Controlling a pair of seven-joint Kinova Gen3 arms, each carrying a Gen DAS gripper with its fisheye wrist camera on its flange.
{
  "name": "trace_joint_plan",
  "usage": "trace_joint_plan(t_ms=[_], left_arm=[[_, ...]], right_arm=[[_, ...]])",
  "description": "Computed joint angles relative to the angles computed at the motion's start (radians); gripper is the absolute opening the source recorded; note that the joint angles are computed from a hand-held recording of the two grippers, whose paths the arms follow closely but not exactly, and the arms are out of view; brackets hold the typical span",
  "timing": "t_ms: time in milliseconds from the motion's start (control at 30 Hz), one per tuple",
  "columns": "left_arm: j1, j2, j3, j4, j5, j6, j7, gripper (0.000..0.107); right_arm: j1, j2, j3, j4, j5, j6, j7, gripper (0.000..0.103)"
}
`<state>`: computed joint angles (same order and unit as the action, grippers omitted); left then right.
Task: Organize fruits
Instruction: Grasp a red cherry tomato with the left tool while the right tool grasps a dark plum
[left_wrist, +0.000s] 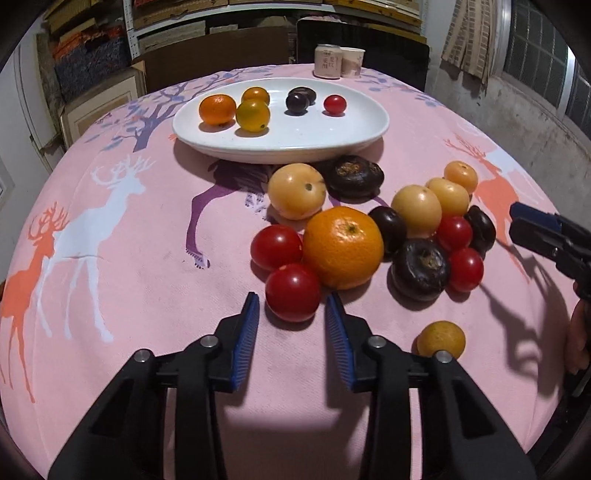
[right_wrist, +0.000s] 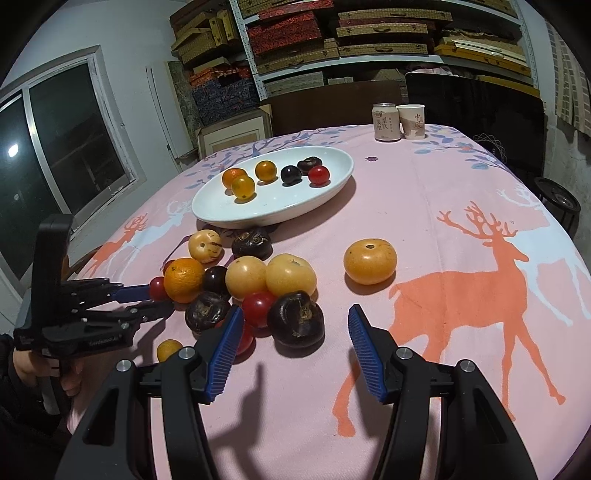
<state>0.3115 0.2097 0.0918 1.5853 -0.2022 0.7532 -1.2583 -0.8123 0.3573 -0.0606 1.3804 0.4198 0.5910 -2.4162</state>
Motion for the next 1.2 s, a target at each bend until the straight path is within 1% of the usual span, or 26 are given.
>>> trace_joint_plan(t_ms=[33,100,133,200,267,333,400,567,667,767,833,867,967,1100,1200], left_arm=[[-0.008,-0.003,0.002,0.005,0.013,-0.009,-0.01,0.027],[-0.02,-0.019,0.004,0.025,0.036,-0.042,-0.019,0.027],[-0.026,-0.037,0.004,0.049,0.046,-0.075,-0.019,0.027],[-0.021,-0.057,0.001,0.074,0.033,-0.115,0.0,0.027],[-0.033,-0.074,0.008,0.096,0.052,-0.146,-0.011,0.027],[-0.036,-0.07,0.014,0.095,0.063,-0.134,-0.018,0.027],[-0.032,-0.077,0.013,0.104,0.054,-0.147,-0.01,0.027],[-0.053,-0.077,0.018,0.108,0.095,-0.152,-0.039,0.027],[-0.055,-0.075,0.02,0.108,0.104,-0.154,-0.052,0.027],[-0.055,-0.075,0.019,0.109,0.11,-0.157,-0.057,0.027],[-0.053,-0.076,0.018,0.111,0.107,-0.157,-0.054,0.027],[-0.053,-0.077,0.017,0.111,0.108,-0.157,-0.053,0.027],[-0.056,-0.075,0.018,0.111,0.114,-0.156,-0.056,0.027],[-0.061,-0.075,0.018,0.112,0.125,-0.157,-0.063,0.027],[-0.064,-0.075,0.018,0.111,0.134,-0.155,-0.068,0.027]], right_arm=[[0.007,0.001,-0.005,-0.001,-0.008,-0.001,0.007,0.059],[0.018,0.001,-0.017,-0.001,-0.024,-0.007,0.029,0.059],[0.026,0.002,-0.028,-0.004,-0.036,-0.006,0.053,0.059],[0.039,0.009,-0.048,-0.015,-0.059,0.0,0.111,0.059],[0.037,0.015,-0.056,-0.029,-0.074,0.013,0.158,0.059],[0.038,0.02,-0.058,-0.04,-0.094,0.025,0.189,0.058],[0.034,0.029,-0.049,-0.058,-0.11,0.049,0.192,0.056],[0.027,0.05,-0.023,-0.095,-0.13,0.099,0.156,0.05],[0.059,0.078,-0.036,-0.141,-0.181,0.145,0.162,0.049],[0.078,0.122,-0.043,-0.211,-0.232,0.215,0.199,0.05],[0.084,0.128,-0.048,-0.218,-0.24,0.21,0.212,0.048],[0.089,0.125,-0.052,-0.209,-0.25,0.194,0.222,0.041],[0.082,0.119,-0.043,-0.197,-0.251,0.178,0.225,0.04],[0.086,0.091,-0.044,-0.147,-0.256,0.116,0.228,0.04],[0.081,0.081,-0.041,-0.132,-0.25,0.098,0.227,0.04]])
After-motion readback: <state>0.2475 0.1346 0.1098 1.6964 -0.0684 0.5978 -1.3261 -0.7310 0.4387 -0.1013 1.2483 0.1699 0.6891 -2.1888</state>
